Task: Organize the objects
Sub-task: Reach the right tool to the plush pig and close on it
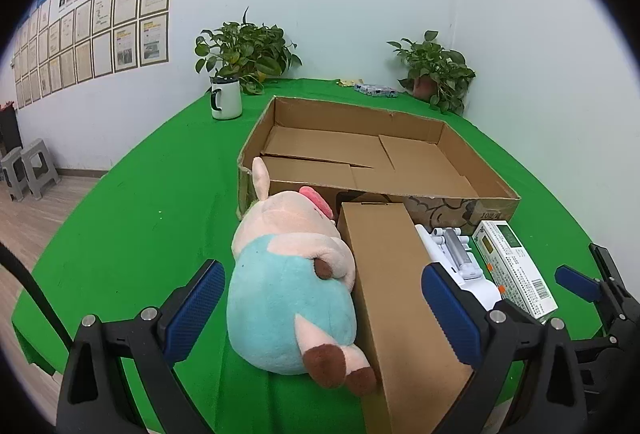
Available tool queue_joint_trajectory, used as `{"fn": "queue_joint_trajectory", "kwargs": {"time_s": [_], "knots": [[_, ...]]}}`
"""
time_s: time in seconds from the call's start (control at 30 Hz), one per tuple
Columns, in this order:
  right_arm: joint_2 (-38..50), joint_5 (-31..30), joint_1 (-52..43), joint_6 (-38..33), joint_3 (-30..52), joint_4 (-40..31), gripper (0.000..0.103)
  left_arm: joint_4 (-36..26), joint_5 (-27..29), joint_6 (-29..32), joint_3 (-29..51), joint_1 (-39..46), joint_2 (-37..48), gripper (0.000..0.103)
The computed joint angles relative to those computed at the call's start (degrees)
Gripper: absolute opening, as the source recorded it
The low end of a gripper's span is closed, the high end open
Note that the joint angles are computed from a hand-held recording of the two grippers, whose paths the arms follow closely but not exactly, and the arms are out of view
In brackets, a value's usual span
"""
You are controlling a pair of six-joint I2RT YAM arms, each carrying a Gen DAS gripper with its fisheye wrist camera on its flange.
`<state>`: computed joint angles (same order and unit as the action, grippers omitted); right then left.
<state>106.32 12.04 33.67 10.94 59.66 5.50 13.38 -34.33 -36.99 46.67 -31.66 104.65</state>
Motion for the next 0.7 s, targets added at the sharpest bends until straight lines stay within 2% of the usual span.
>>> {"fn": "queue_joint_trajectory", "kwargs": {"time_s": [0.47, 0.7], "knots": [[2.23, -2.85, -1.76, 0.59, 2.2, 0.21, 0.102, -0.17, 4.65, 2.35, 0.15, 2.53, -0.61, 0.099], [3.54, -6.98, -2.4, 0.56, 3.49, 0.39, 0.102, 1.16, 12.91, 2.17, -1.17, 6.78, 0.3, 0.099]]}}
